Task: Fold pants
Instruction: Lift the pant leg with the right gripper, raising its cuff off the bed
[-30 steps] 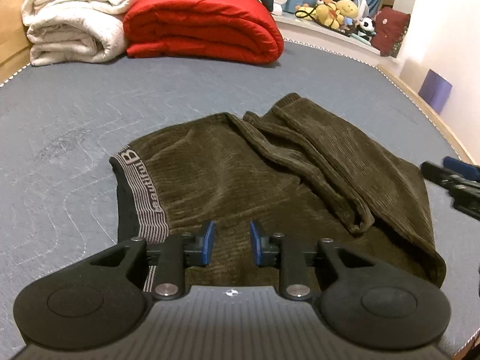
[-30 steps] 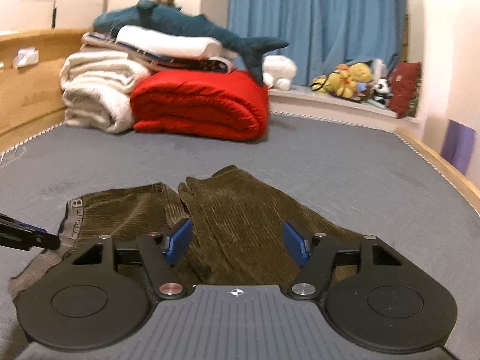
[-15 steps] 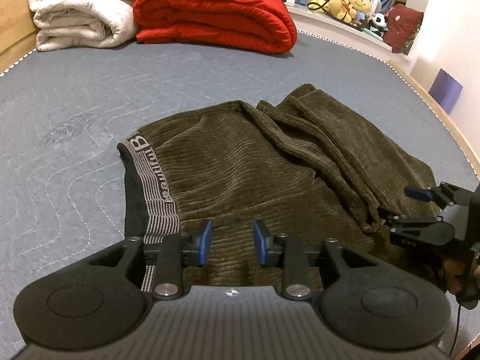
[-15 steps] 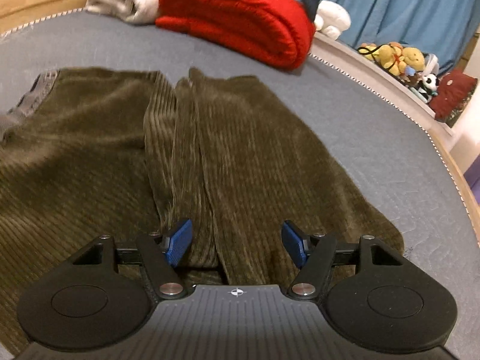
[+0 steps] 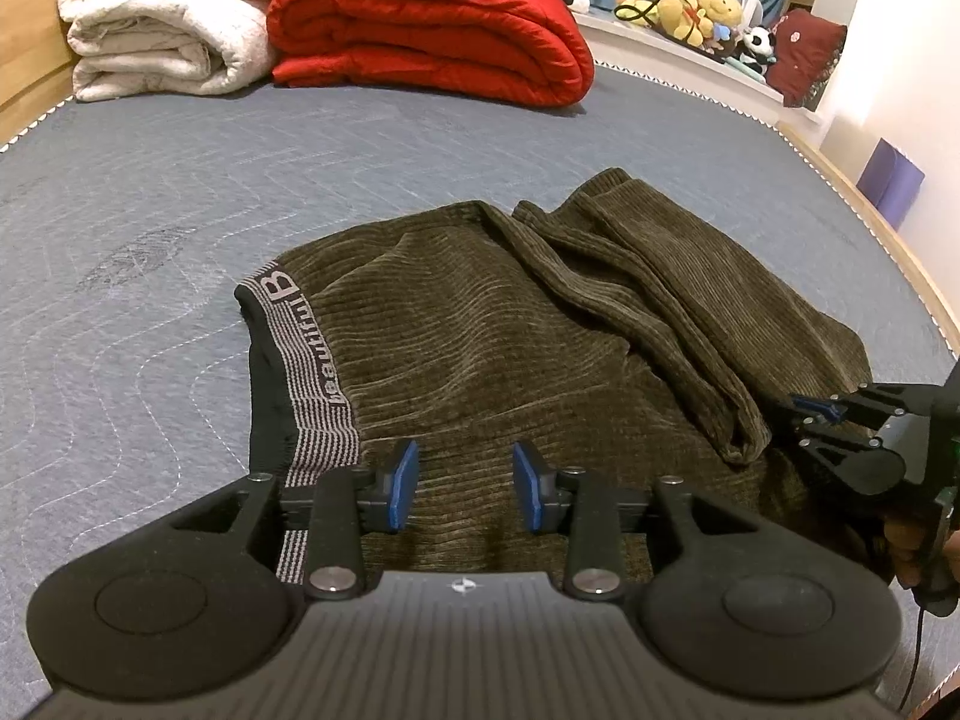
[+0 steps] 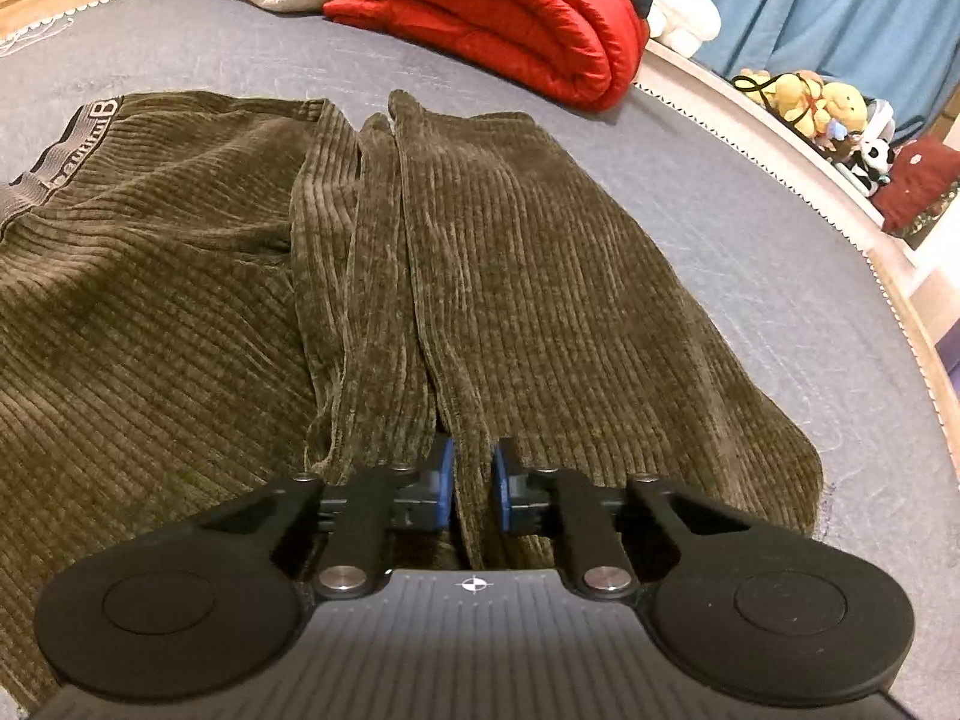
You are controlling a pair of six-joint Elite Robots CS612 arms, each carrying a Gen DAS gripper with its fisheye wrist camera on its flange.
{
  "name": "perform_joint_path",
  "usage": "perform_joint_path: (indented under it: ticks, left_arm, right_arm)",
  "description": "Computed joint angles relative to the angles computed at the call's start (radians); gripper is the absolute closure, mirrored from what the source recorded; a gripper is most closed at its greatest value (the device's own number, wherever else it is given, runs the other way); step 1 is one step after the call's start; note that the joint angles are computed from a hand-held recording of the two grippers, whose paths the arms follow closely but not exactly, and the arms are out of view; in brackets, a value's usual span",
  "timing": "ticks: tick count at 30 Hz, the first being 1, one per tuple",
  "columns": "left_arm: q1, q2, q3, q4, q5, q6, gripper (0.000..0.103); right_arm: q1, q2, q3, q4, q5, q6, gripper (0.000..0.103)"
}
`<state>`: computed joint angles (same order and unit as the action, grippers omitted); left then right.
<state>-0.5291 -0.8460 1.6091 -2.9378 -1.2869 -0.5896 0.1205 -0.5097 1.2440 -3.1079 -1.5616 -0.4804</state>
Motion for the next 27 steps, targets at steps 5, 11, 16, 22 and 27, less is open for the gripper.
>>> perform_joint_path:
  ticks: [5, 11, 16, 22, 27]
  left_arm:
    - [0.0, -0.002, 0.0, -0.001, -0.003, 0.002, 0.064]
    - [-0.004, -0.007, 0.005, -0.003, -0.008, 0.005, 0.064]
    - [-0.008, -0.013, 0.01, -0.002, -0.008, 0.005, 0.064]
    - [-0.01, -0.02, 0.014, 0.001, -0.013, -0.001, 0.062]
    - [-0.013, -0.021, 0.011, 0.013, -0.003, 0.0, 0.061]
  right_arm:
    - [-0.007, -0.017, 0.029, -0.067, -0.007, 0.007, 0.099]
    - [-0.033, -0.058, 0.092, -0.153, -0.005, 0.054, 0.1]
    - [-0.062, -0.1, 0.149, -0.183, -0.045, 0.102, 0.103]
    - [-0.102, -0.136, 0.202, -0.138, -0.132, 0.192, 0.103]
    - [-0.128, -0.132, 0.229, -0.188, 0.011, 0.2, 0.094]
